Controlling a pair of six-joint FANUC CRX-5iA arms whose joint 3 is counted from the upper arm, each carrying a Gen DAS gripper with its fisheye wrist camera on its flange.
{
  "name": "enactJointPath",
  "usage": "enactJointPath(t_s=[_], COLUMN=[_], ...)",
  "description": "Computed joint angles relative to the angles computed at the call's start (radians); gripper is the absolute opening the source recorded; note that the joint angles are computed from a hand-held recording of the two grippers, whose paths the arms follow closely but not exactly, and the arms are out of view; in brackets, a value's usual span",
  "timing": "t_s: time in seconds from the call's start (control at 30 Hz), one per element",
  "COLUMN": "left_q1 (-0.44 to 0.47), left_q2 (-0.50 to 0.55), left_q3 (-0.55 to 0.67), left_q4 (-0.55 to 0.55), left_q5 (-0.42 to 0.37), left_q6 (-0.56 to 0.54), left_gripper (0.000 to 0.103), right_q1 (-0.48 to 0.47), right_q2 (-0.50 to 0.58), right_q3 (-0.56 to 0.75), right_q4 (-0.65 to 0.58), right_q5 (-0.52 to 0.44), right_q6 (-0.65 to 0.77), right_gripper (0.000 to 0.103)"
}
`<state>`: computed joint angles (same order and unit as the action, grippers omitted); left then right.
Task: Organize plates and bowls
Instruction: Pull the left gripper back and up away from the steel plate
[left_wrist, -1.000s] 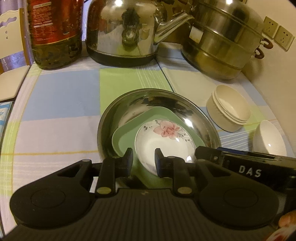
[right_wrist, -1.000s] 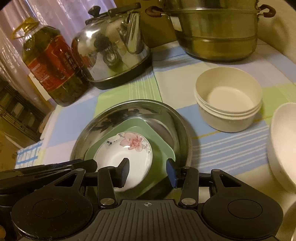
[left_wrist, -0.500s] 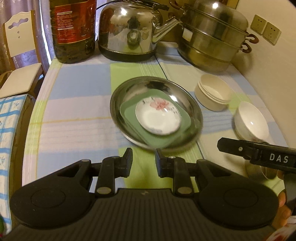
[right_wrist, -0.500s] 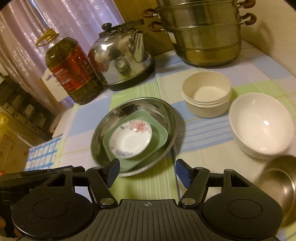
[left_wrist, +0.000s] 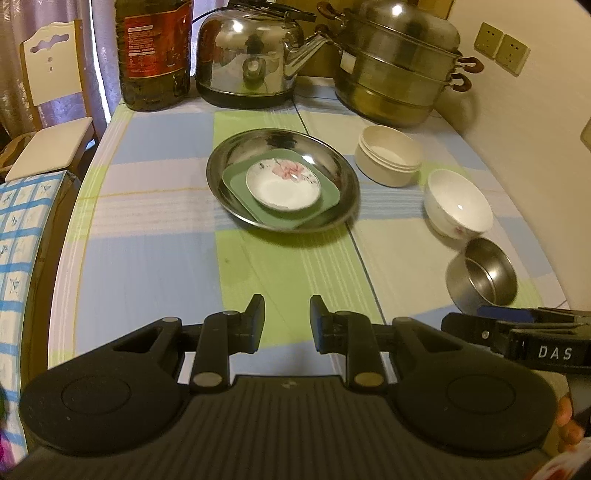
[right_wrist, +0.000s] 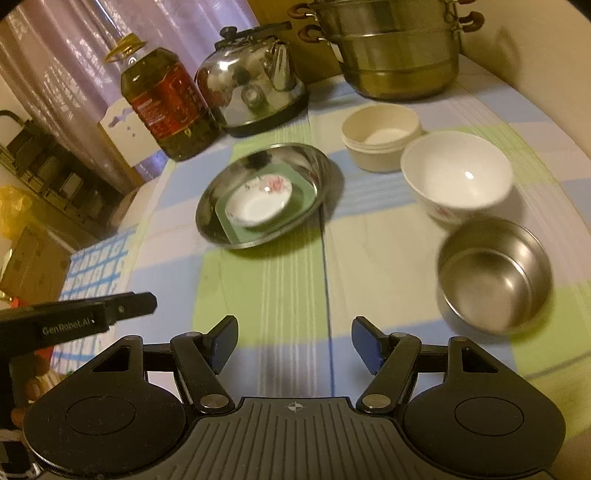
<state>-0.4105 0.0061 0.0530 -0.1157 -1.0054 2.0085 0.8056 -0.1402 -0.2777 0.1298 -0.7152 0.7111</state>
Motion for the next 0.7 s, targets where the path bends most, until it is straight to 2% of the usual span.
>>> enactJointPath(t_s=[0.27, 0.7], left_q1=[-0.099, -0.245], left_q2=[-0.036, -0.028], left_q3=[-0.005, 0.028], left_q4=[-0.07, -0.164], left_q5=[-0.051, -0.105], left_q6=[0.121, 0.275], left_gripper=[0.023, 0.023], right_q1=[0.031, 0.066], right_q2=[-0.117, -0.281], right_q3=[-0.087, -0.205], right_q4=[0.025, 0.074], right_q5=[-0.058, -0.166], right_q6=[-0.026, -0.091], right_gripper=[0.068, 0.068])
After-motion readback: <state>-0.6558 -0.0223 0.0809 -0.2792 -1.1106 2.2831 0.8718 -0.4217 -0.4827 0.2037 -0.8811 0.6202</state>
